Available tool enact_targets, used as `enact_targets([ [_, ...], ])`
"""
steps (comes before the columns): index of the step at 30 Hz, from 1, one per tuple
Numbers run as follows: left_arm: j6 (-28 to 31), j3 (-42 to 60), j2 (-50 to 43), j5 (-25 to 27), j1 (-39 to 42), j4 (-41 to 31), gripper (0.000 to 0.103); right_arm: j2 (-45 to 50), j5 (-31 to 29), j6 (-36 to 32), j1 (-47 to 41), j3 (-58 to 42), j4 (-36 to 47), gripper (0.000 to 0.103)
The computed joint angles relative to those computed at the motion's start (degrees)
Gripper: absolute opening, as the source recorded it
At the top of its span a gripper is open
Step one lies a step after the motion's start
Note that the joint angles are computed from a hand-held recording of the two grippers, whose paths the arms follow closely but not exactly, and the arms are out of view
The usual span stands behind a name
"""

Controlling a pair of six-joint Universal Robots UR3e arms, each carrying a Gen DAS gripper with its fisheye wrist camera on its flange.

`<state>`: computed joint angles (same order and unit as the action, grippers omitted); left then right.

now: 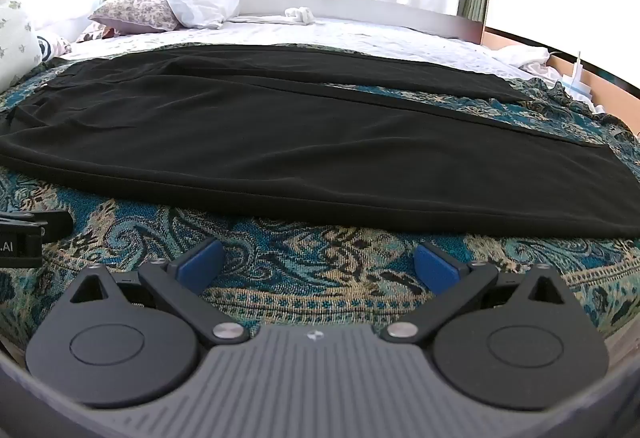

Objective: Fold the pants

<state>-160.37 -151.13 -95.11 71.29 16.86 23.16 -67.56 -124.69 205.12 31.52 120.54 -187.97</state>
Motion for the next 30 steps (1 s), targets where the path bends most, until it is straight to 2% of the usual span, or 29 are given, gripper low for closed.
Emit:
enact_targets([
  [30, -0.1, -0.1, -0.2, 0.0, -0.2, 0.3, 0.103, 0.1, 0.0, 0.1, 0.0, 0.1, -0.3, 0.103],
])
